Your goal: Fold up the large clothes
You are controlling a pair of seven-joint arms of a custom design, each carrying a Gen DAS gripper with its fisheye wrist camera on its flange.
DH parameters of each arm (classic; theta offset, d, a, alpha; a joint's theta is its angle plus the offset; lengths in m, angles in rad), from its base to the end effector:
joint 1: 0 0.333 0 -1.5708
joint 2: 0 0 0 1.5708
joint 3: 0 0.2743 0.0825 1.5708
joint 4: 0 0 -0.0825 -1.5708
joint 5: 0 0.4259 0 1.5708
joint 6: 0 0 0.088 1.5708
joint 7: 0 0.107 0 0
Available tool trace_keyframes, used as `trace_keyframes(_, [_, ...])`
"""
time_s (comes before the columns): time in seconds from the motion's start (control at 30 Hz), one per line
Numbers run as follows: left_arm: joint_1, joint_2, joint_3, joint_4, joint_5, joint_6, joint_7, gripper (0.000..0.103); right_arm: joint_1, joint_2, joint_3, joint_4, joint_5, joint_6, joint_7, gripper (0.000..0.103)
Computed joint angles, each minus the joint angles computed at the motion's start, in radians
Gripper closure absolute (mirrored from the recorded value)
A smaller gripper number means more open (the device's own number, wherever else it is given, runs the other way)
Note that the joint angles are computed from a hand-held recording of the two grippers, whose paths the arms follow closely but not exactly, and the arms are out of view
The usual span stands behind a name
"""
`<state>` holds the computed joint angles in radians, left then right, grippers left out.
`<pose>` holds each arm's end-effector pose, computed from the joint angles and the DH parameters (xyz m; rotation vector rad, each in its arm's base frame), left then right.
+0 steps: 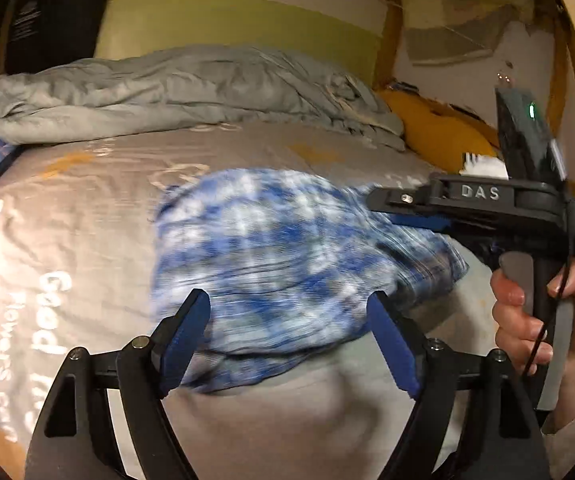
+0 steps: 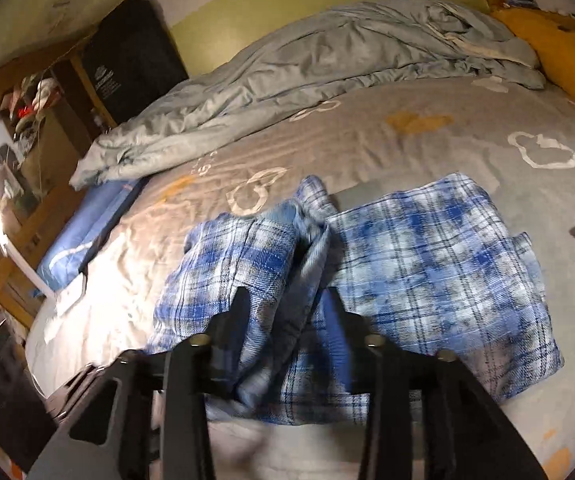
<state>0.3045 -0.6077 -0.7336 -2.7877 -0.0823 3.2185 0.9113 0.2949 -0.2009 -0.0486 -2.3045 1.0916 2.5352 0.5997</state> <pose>0.4259 -0.1631 0.3901 -1.8528 1.4862 -1.0016 0.5422 0.1258 0.4071 -1.8959 1.2374 -0.0182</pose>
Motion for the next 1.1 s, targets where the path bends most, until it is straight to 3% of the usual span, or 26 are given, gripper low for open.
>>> trace_keyframes(0.07, [0.067, -0.068, -0.063, -0.018, -0.028, -0.049, -0.075, 0.023, -0.010, 0.027, -0.016, 0.027, 0.017, -0.059, 0.015, 0.054])
trace_keyframes(0.13, [0.141, -0.086, -0.104, 0.006, -0.020, -0.155, -0.148, 0.023, -0.026, 0.066, -0.018, 0.065, 0.012, -0.148, 0.027, 0.048])
trace_keyframes(0.2, [0.128, -0.018, -0.041, 0.024, -0.025, -0.210, -0.161, 0.023, -0.036, 0.119, 0.006, 0.110, -0.049, -0.223, 0.039, 0.036])
trace_keyframes(0.27, [0.015, 0.078, 0.123, 0.018, -0.057, -0.187, -0.136, 0.023, -0.029, 0.139, 0.055, 0.117, -0.159, -0.178, 0.065, 0.038])
trace_keyframes(0.3, [-0.033, 0.097, 0.175, 0.006, -0.100, -0.159, -0.120, 0.023, -0.016, 0.125, 0.079, 0.089, -0.174, -0.091, 0.049, 0.059])
trace_keyframes(0.33, [-0.049, 0.097, 0.193, -0.001, -0.100, -0.151, -0.132, 0.023, 0.001, 0.110, 0.095, 0.063, -0.155, -0.003, 0.010, 0.078])
trace_keyframes(0.37, [-0.034, 0.080, 0.176, -0.004, -0.079, -0.166, -0.156, 0.023, 0.015, 0.102, 0.096, 0.055, -0.113, 0.028, -0.032, 0.083])
trace_keyframes(0.47, [0.090, 0.001, 0.037, 0.015, 0.028, -0.253, -0.264, 0.023, 0.065, 0.064, 0.049, 0.042, 0.108, 0.028, -0.242, 0.086])
trace_keyframes(0.5, [0.114, -0.019, 0.005, 0.019, 0.052, -0.285, -0.301, 0.023, 0.073, 0.062, 0.055, 0.038, 0.099, 0.071, -0.244, 0.086])
trace_keyframes(0.57, [0.143, -0.046, -0.033, 0.013, 0.077, -0.326, -0.386, 0.023, 0.050, 0.109, 0.102, 0.054, -0.089, 0.156, -0.079, 0.080])
trace_keyframes(0.63, [0.087, 0.002, 0.047, -0.007, 0.061, -0.260, -0.369, 0.023, 0.014, 0.166, 0.134, 0.061, -0.291, 0.198, 0.112, 0.063])
trace_keyframes(0.7, [0.060, 0.010, 0.087, -0.019, 0.072, -0.237, -0.373, 0.024, 0.035, 0.157, 0.114, 0.038, -0.217, 0.242, 0.064, 0.054])
trace_keyframes(0.77, [0.061, 0.003, 0.080, -0.024, 0.104, -0.225, -0.398, 0.025, 0.039, 0.121, 0.107, 0.012, -0.188, 0.248, 0.031, 0.053])
trace_keyframes(0.93, [-0.042, 0.026, 0.179, -0.038, 0.128, -0.126, -0.361, 0.025, 0.069, -0.004, 0.037, -0.067, -0.058, 0.283, -0.039, 0.046])
trace_keyframes(0.97, [-0.026, 0.010, 0.151, -0.039, 0.136, -0.118, -0.369, 0.025, 0.074, -0.023, 0.023, -0.082, -0.041, 0.290, -0.035, 0.046])
trace_keyframes(1.03, [0.063, -0.035, 0.035, -0.024, 0.168, -0.118, -0.401, 0.025, 0.066, -0.064, -0.017, -0.118, -0.003, 0.310, -0.012, 0.041])
trace_keyframes(1.1, [0.157, -0.047, -0.065, 0.017, 0.207, -0.138, -0.430, 0.025, 0.027, -0.074, -0.031, -0.140, -0.065, 0.329, 0.121, 0.040])
